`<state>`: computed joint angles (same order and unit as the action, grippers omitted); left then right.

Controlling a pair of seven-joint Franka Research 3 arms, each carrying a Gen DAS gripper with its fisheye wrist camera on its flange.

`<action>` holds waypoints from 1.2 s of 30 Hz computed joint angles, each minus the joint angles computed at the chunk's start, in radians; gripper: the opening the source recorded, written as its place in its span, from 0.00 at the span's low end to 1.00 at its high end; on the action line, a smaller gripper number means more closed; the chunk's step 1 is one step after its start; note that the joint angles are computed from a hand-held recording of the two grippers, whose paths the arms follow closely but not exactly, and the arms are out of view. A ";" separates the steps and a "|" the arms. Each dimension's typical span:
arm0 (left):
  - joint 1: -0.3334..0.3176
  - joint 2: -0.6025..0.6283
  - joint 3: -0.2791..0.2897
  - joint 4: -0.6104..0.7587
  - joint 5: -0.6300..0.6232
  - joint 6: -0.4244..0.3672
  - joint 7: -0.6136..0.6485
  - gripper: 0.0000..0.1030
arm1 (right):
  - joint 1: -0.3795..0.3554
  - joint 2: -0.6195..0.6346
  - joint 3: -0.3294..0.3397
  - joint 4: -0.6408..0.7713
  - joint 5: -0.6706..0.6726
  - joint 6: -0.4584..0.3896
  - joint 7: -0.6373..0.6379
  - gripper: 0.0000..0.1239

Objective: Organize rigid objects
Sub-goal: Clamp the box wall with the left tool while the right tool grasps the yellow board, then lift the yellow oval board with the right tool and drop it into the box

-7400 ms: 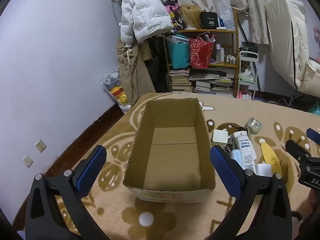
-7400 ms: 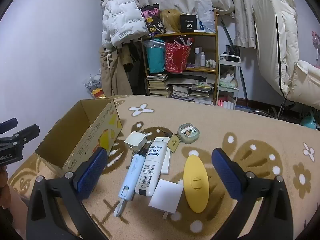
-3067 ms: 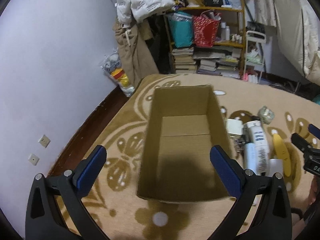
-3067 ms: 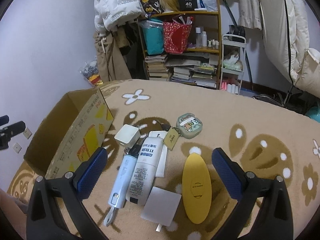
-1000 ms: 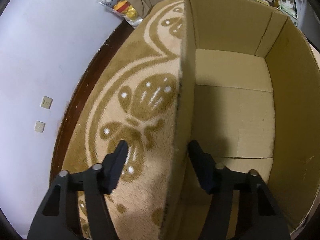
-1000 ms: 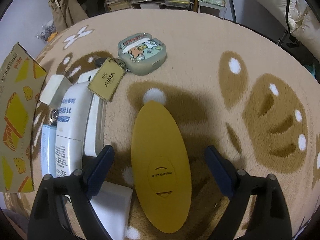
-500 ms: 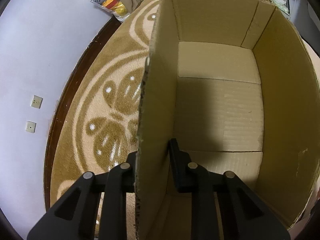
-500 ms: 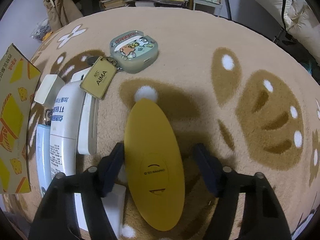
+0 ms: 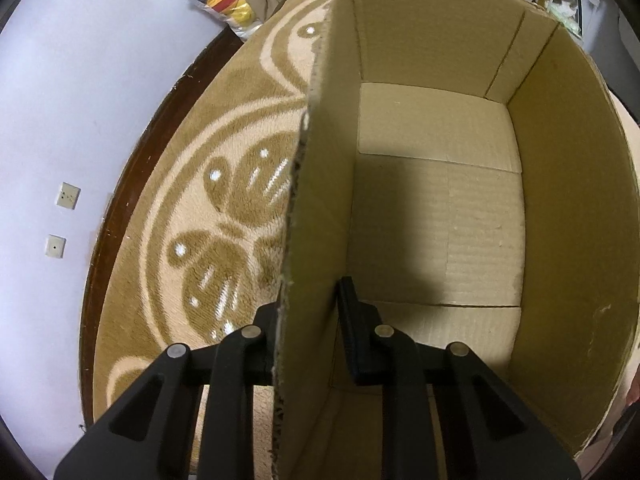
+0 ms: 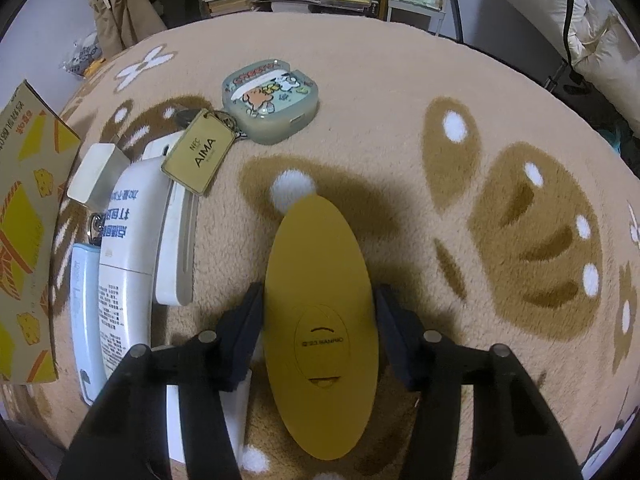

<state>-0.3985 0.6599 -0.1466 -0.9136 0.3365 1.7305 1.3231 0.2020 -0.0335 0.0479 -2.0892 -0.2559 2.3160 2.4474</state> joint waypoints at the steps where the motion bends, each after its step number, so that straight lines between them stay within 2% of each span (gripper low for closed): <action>1: -0.001 -0.001 0.001 -0.001 0.004 0.001 0.001 0.19 | 0.000 0.000 0.000 -0.001 -0.002 0.001 0.001 0.48; 11: -0.012 0.002 0.003 -0.004 0.021 -0.003 0.012 0.17 | -0.002 -0.022 0.010 -0.001 -0.063 0.043 0.040 0.48; 22: -0.017 0.000 0.005 -0.012 0.028 0.000 0.005 0.17 | 0.010 -0.037 0.031 0.049 -0.147 0.047 0.082 0.48; 27: -0.018 0.008 0.005 0.002 0.028 -0.006 0.004 0.17 | 0.019 -0.065 0.041 0.052 -0.151 0.122 0.078 0.48; 36: -0.018 0.019 0.007 0.019 0.019 -0.018 0.001 0.17 | 0.062 0.014 0.061 0.218 -0.150 0.185 0.032 0.48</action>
